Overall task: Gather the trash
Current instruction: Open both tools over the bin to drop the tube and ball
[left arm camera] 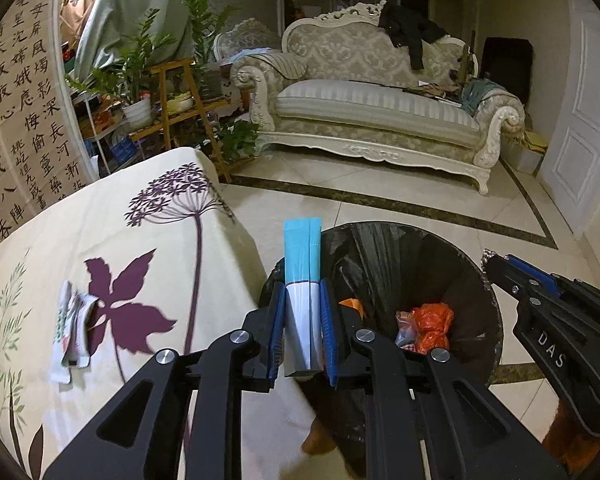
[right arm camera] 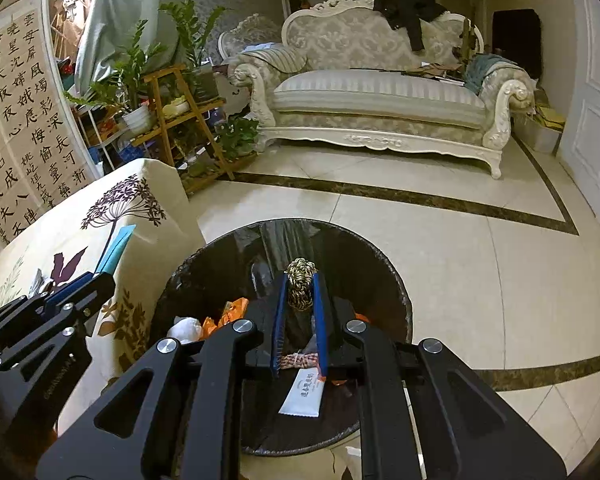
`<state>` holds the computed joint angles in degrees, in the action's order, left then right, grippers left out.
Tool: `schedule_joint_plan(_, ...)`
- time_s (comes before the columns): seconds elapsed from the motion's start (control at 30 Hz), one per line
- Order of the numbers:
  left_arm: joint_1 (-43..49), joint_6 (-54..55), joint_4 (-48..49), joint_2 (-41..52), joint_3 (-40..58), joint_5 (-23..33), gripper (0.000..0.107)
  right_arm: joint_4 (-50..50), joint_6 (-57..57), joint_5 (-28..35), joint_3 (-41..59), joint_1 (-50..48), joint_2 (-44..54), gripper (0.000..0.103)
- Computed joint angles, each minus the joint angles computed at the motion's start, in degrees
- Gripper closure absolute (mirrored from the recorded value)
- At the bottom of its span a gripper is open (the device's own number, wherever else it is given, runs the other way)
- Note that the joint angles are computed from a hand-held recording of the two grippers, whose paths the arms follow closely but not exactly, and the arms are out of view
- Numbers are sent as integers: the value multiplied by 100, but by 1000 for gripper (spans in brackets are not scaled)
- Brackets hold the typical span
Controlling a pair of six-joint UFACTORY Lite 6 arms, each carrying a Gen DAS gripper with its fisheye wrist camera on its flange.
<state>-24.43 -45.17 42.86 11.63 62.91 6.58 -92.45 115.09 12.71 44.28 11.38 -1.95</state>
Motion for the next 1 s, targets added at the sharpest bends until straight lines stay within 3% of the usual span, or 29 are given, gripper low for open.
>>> schedule_joint_plan(0.13, -82, -246, 270, 312, 254, 95, 90, -298, 261, -89, 123, -73, 252, 90)
schedule_joint_plan(0.33, -83, 660, -638, 592, 577, 216, 86, -489, 453, -253, 294, -175, 504, 86)
schedule_joint_plan(0.4, -103, 767, -746, 626, 625, 245, 77, -565, 561, -241, 305, -195, 522, 76)
schedule_joint_plan(0.5, -97, 505, -533, 631, 631, 260, 58, -590, 619, -229, 304, -207, 515, 72)
schedule_joint_plan(0.73, -72, 612, -664, 569, 585, 228, 48, -300, 375, -127, 304, -186, 470, 64)
schedule_joint_plan(0.9, 26, -1, -82, 297, 338, 186, 38, -18, 124, -85, 318, -109, 424, 61)
schedule_joint_plan(1.0, 259, 596, -636, 69, 149, 124, 36, 293, -173, -20, 343, 15, 372, 57)
